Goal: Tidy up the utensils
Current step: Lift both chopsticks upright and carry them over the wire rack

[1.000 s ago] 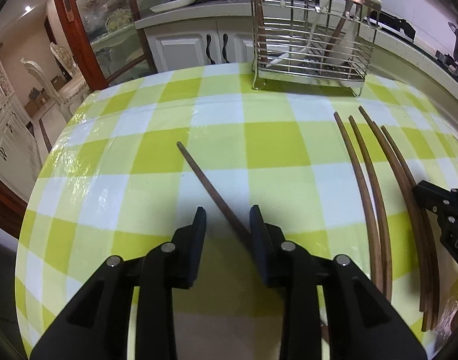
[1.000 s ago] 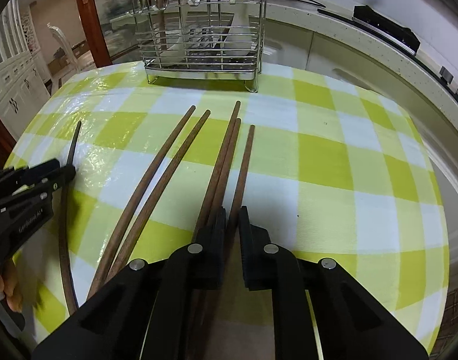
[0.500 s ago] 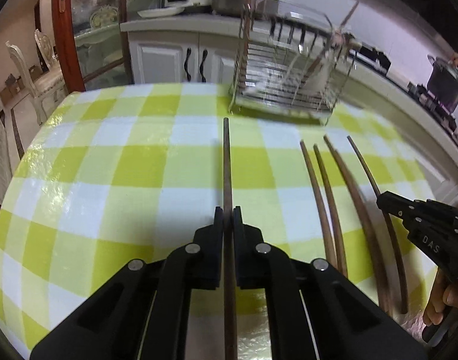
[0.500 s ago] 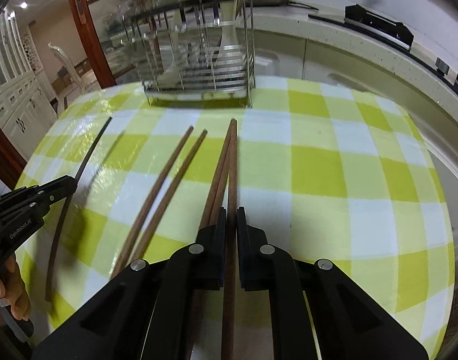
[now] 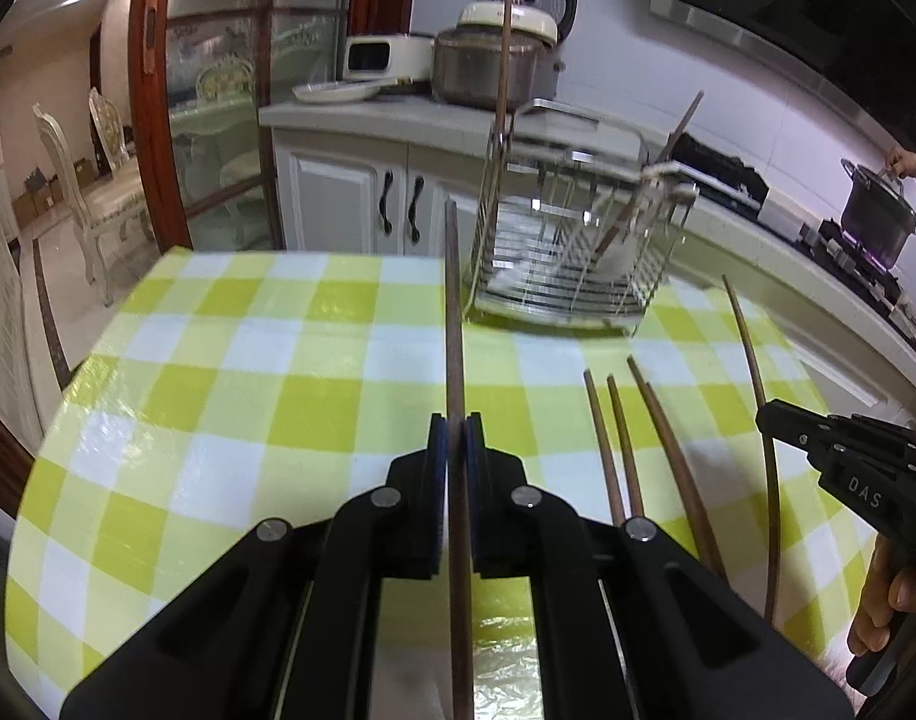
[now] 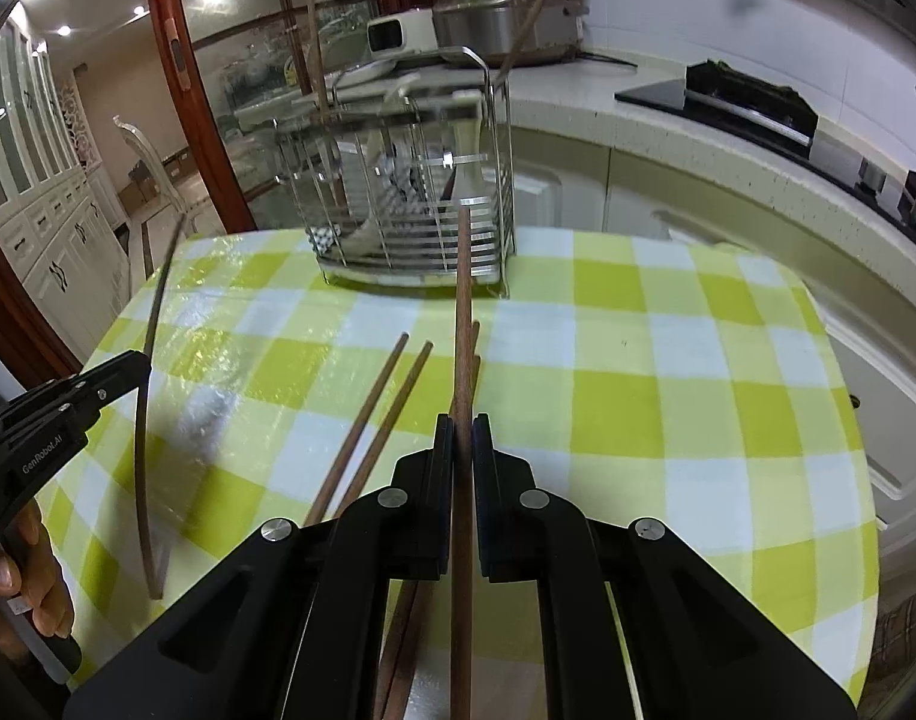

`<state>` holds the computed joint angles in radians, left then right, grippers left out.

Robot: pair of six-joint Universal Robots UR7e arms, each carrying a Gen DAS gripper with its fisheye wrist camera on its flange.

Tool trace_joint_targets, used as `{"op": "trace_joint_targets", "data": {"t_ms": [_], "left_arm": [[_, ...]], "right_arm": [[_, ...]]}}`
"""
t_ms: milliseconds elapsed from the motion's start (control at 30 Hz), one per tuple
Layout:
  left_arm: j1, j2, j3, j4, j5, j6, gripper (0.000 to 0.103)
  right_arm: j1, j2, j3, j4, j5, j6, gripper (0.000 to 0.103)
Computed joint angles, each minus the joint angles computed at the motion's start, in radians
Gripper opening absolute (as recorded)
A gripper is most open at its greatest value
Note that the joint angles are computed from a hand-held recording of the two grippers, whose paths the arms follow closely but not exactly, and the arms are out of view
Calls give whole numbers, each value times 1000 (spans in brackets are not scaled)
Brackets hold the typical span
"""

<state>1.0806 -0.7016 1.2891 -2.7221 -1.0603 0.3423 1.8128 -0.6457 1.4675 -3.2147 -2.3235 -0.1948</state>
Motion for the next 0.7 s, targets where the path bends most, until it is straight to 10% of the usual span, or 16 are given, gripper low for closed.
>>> {"op": "trace_joint_targets", "data": {"t_ms": [700], "left_arm": [[-46,-58,53,-117,4,51,6]], "right_arm": [[62,-30,4,-110,-28,-85,7]]}}
